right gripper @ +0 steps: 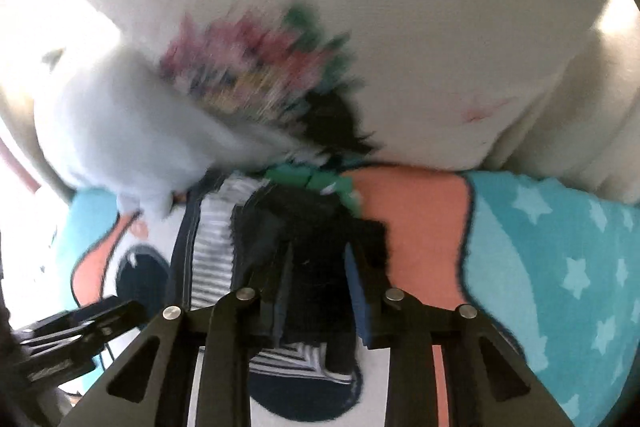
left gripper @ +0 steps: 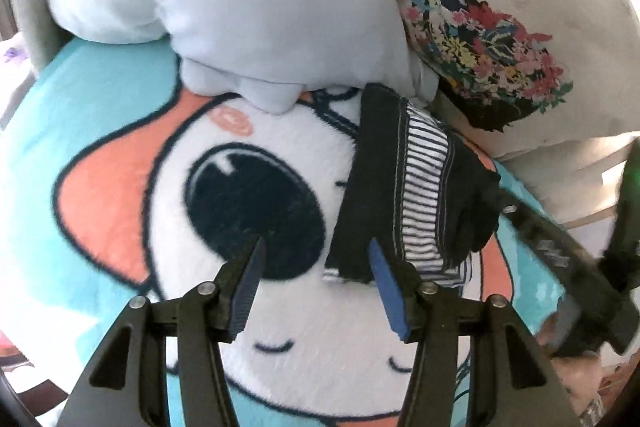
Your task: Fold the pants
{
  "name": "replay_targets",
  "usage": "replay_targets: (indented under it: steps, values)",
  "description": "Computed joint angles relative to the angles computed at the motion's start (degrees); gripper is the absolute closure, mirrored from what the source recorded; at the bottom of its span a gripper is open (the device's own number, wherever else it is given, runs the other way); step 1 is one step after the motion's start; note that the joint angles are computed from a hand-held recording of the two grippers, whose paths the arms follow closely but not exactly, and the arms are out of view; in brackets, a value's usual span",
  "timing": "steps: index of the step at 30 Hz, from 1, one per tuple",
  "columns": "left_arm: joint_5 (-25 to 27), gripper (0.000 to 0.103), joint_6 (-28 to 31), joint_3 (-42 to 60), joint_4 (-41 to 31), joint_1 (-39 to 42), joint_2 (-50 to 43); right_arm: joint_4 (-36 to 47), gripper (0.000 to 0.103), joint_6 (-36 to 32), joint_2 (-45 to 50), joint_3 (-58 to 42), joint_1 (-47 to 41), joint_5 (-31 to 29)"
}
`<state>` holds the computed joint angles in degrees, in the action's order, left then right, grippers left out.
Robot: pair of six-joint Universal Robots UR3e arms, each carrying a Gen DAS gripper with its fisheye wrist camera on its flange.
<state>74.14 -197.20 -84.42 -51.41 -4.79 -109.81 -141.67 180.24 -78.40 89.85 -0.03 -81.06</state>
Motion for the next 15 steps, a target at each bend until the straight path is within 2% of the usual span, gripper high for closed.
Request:
replay_targets:
  steps: [3, 5, 9, 12, 14, 15]
  values:
    - [2.8, 0.050, -1.4, -1.9, 0.8, -1.7, 2.7, 1.9, 0.067, -1.4, 3.1, -0.4, 0.5, -1.8]
    - [5.9, 0.050, -3.1, -3.4, 1.6, -3.7, 5.4, 1.3, 0.056, -1.7, 1.4, 0.6, -0.2, -0.6]
    - [11.5, 0.050, -5.3, -3.4, 1.0, -5.9, 8.6, -0.8, 0.047, -2.1, -4.3, 4.7, -0.3, 1.0]
    - [18.9, 0.050, -7.6, -1.4, 0.8, -10.8, 10.9, -3.3, 0.041, -3.2, -9.2, 9.8, -0.6, 2.2]
    - [24.6, 0.043, -8.9, -0.6, 1.0, -14.6, 12.6, -4.1, 0.036, -4.5, -12.2, 13.2, -1.3, 4.1]
    - [27.8, 0.035, -9.8, -0.2, 1.4, -16.9, 13.3, -3.9, 0.035, -5.3, -14.0, 14.8, -1.8, 5.0]
